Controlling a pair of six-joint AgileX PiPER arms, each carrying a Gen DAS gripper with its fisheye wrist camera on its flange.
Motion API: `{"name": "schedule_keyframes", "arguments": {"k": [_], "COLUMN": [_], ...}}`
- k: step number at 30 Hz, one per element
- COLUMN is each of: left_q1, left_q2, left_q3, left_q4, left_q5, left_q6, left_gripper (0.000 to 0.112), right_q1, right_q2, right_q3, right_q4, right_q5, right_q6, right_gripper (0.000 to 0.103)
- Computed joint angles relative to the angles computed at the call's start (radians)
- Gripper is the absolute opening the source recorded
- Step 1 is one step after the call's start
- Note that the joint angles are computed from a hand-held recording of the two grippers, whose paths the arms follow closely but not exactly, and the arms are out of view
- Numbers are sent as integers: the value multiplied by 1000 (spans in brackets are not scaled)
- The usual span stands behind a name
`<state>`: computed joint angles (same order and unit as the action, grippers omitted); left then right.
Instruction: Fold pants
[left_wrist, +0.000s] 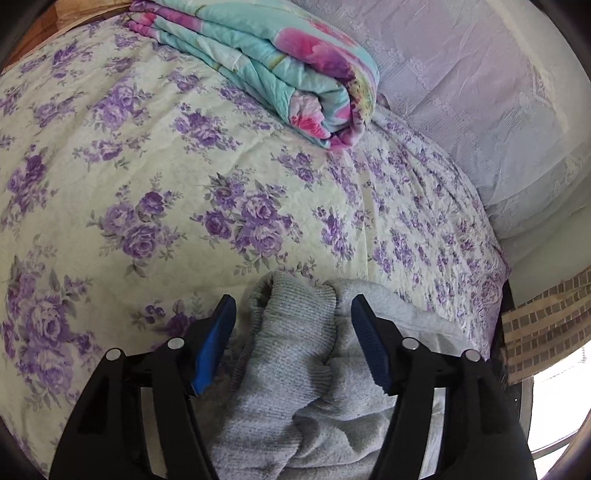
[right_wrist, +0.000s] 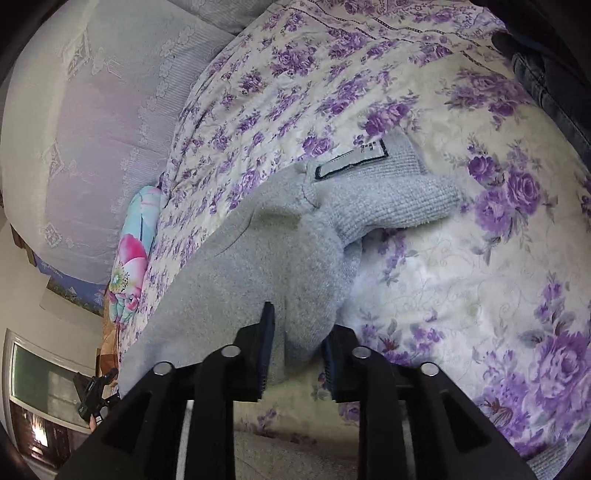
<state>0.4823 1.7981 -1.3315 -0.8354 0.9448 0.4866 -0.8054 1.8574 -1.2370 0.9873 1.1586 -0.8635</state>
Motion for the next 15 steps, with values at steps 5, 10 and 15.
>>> {"name": "schedule_keyframes", "arguments": {"k": [5,10,15], "left_q1": [-62,-38,-91], "left_q2": [5,-64,1], "left_q3": [0,32,-56], "left_q4": [62,-19,89], "left_q5": [-60,-102,-150], "left_q6": [-28,25,-96], "left_gripper": [44,26,27], "right_q1": [-5,21,65], "right_q2": [10,-39,-5], "right_q3": [-2,4,-32], "right_q4": [16,37,-69], "right_q5": [-8,-53,-91], "right_q6": [-12,-27,76], "right_gripper": [29,15,18]}}
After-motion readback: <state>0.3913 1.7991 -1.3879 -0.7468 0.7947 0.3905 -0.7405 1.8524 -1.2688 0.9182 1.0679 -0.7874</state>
